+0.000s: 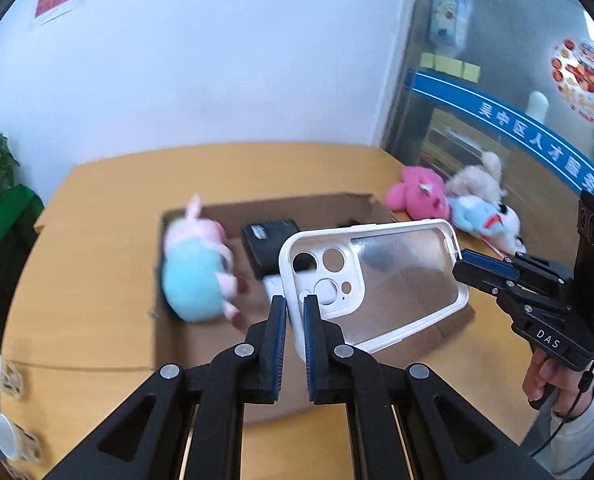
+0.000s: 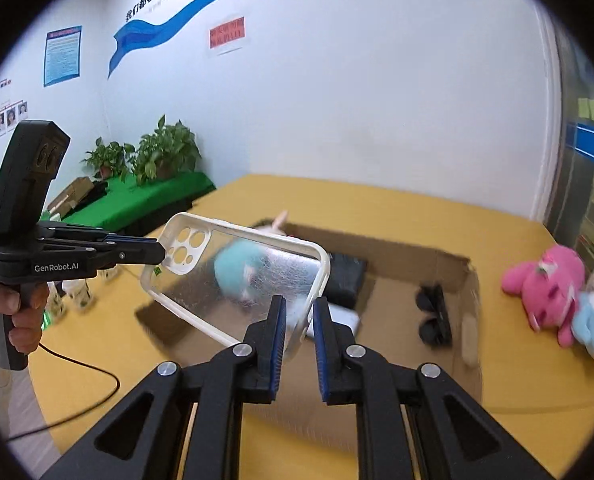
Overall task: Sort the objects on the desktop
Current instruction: 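Lower the phone case into the cardboard box and open both grippers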
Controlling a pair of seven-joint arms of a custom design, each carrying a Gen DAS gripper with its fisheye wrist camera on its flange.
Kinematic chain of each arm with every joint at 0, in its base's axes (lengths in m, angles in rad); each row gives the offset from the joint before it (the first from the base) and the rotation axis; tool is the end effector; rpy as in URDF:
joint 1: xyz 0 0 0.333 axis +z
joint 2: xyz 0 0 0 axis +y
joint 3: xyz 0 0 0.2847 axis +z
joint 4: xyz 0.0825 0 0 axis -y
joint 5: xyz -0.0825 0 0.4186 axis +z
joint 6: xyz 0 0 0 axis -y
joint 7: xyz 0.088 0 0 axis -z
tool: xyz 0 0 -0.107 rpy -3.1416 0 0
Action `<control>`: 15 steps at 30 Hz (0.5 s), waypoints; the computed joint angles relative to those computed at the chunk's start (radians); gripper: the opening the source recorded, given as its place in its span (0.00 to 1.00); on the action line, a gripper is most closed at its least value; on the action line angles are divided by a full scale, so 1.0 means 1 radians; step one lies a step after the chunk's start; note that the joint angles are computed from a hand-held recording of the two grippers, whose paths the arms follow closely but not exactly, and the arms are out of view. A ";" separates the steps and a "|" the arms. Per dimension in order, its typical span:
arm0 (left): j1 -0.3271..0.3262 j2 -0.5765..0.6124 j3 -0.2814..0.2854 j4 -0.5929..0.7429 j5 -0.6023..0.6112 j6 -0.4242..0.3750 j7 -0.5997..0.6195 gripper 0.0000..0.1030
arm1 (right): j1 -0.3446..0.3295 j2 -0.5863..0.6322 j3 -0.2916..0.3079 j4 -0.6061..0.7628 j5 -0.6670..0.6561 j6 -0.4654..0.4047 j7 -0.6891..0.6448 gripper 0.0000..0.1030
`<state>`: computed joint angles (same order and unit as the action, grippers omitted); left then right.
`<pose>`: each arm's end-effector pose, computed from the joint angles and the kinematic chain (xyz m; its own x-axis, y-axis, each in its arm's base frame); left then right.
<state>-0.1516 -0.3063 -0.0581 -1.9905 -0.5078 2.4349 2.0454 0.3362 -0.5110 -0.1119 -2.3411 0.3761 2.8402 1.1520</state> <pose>0.5423 -0.1208 0.6457 -0.4692 -0.8711 0.1451 -0.6349 0.2185 -0.7411 0.4897 0.0839 0.6054 0.3538 -0.9334 -0.0607 -0.4938 -0.1312 -0.8596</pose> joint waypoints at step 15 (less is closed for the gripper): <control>0.108 0.413 -0.068 0.299 0.422 -0.274 -0.234 0.05 | -0.056 0.476 0.068 0.343 0.159 -0.297 0.093 0.16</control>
<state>-0.0440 0.1067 -0.1264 -1.6913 -0.0858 2.1609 1.8118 0.2800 -0.0351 -0.0436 -1.9983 0.5355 2.5436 1.2448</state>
